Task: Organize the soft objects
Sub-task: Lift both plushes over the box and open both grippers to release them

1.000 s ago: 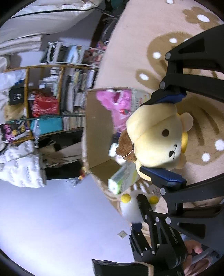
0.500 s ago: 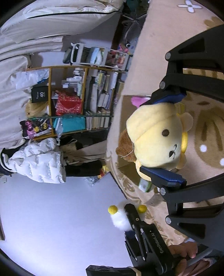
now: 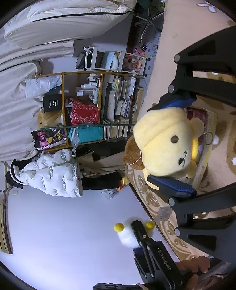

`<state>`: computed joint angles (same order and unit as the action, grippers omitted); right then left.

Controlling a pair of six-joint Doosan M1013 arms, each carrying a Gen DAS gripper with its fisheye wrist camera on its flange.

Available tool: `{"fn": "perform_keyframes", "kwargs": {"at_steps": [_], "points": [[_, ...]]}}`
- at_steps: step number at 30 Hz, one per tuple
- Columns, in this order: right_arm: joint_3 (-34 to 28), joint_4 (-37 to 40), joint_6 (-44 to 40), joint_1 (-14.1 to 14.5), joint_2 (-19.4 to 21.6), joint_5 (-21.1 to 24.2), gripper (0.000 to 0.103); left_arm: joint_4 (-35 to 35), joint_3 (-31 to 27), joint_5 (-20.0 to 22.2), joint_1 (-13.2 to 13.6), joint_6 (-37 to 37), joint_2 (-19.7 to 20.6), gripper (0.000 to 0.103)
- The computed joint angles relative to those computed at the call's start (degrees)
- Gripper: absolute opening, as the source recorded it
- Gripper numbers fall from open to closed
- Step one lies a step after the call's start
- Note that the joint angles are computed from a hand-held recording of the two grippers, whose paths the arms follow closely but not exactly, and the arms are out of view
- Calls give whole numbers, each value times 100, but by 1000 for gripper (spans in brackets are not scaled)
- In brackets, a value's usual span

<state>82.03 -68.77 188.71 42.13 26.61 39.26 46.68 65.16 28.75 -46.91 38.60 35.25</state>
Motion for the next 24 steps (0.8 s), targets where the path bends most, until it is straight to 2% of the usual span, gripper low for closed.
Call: {"fn": "perform_keyframes", "kwargs": {"at_steps": [8,24], "points": [[-72,225,-275,-158,75,-184,69,-354,-234,110,18,488,201,40],[138,257,305,-397,117,-766,70,-1224,-858,654,43,1472,678,41]]}}
